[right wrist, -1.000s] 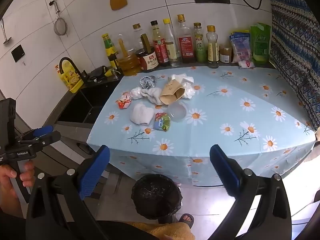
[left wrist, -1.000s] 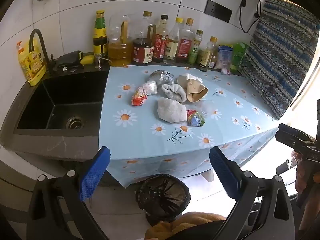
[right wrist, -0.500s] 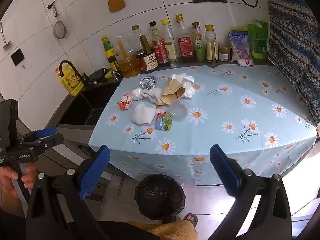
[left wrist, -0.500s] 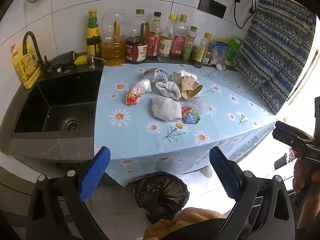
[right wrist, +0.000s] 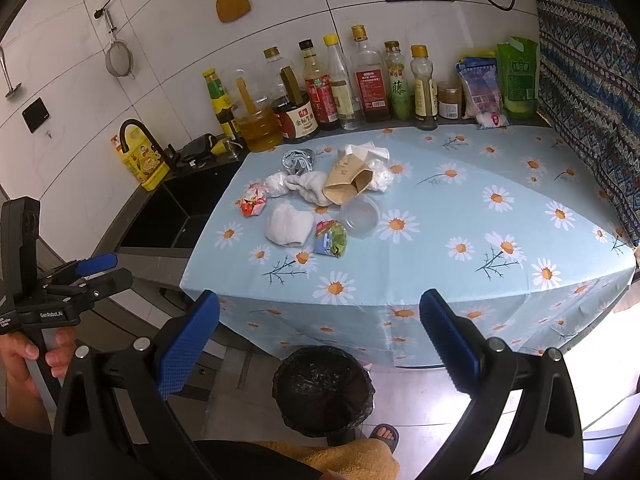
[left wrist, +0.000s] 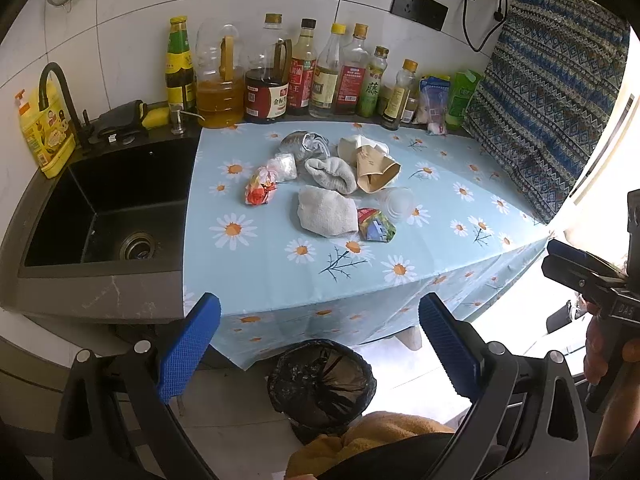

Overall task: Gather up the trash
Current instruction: 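Move both tools toward the trash items on the tablecloth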

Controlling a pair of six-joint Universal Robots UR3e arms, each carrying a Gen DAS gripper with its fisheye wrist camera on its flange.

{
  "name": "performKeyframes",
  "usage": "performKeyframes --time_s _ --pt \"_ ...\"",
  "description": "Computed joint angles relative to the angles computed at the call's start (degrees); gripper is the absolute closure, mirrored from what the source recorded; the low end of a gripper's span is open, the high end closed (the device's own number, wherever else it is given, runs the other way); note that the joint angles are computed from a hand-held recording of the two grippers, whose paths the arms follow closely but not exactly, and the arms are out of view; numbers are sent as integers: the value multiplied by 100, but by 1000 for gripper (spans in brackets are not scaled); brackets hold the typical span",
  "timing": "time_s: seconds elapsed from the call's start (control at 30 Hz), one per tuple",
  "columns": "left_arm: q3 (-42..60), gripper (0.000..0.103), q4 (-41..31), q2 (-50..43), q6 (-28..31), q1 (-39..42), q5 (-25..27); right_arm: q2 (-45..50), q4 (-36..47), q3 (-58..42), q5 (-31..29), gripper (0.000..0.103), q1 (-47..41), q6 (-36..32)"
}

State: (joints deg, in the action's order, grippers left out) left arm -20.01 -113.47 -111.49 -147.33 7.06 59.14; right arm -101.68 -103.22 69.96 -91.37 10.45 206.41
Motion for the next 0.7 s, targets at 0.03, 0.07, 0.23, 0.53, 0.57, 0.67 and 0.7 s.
performKeyframes --time_s 0.03,0.07,0.23,0.53,0.57,0.67,0.7 --pt "-52 7 24 25 5 16 -15 33 40 -66 -16 4 8 -8" --pt "-109 7 47 50 5 32 -24 67 80 -134 -31 4 15 -16" --pt "-390 7 95 170 62 117 -112 95 144 -181 -56 4 60 -13" --pt "-479 7 -32 242 242 173 -209 156 75 -189 -151 4 228 148" --pt "-398 7 -94 200 272 175 -209 163 72 -210 -119 4 231 155" --pt "38 7 -336 -6 286 159 -178 262 180 -416 -224 4 321 138" --pt "109 7 -393 -31 294 180 -199 279 189 -461 -224 4 318 153"
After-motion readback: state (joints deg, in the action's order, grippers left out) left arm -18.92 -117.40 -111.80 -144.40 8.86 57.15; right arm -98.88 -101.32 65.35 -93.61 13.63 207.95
